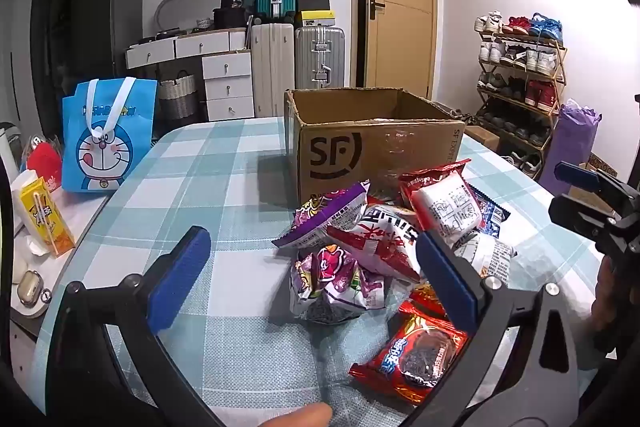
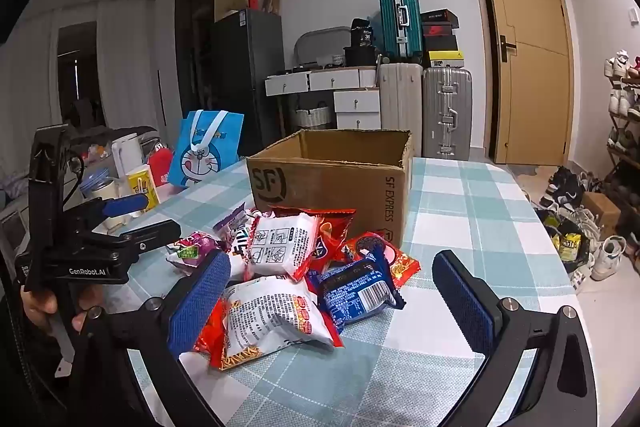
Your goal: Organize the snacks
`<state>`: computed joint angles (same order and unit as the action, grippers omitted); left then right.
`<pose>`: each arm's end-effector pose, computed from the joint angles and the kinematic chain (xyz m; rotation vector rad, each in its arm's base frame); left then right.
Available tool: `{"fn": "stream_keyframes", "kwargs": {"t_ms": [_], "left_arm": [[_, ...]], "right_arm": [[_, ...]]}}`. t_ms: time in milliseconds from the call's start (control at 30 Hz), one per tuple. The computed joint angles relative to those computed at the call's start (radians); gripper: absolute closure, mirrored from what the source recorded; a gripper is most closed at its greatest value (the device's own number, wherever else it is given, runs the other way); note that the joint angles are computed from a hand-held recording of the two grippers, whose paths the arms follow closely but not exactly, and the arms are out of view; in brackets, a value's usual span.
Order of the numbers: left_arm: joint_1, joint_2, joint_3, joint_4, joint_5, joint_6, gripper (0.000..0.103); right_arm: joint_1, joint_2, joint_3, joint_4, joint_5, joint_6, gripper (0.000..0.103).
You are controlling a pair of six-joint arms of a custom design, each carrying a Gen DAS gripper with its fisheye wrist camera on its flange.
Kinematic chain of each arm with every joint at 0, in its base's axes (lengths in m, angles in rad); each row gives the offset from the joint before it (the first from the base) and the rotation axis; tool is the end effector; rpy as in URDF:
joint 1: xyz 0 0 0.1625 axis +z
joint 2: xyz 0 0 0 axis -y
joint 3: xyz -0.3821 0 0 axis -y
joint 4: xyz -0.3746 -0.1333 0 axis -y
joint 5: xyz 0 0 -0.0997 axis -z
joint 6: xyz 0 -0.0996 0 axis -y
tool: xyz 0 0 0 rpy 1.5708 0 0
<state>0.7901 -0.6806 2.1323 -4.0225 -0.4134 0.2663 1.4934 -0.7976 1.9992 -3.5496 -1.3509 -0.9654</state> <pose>-0.1424 -0.4628 0.0933 0.3610 1.9763 -1.3141 0.1127 -0.5517 0.0872 1.2794 -2.4034 1.1152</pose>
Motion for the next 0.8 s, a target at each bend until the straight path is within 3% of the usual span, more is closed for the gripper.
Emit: {"fn": "stream_keyframes", "kwargs": {"t_ms": [300,800], "left_arm": [[-0.003,-0.012,0.011,0.042,0.006,-0.051,0.001],[0.013,-0.022,0.015,0.031,-0.026,-0.041,0.001]], "right_arm": [[-0.001,-0.003,0.002,0.000,0.004,0.007,0.000],[0.004,-0.004,0.001,0.002,-0.006,0.006,0.000]]}}
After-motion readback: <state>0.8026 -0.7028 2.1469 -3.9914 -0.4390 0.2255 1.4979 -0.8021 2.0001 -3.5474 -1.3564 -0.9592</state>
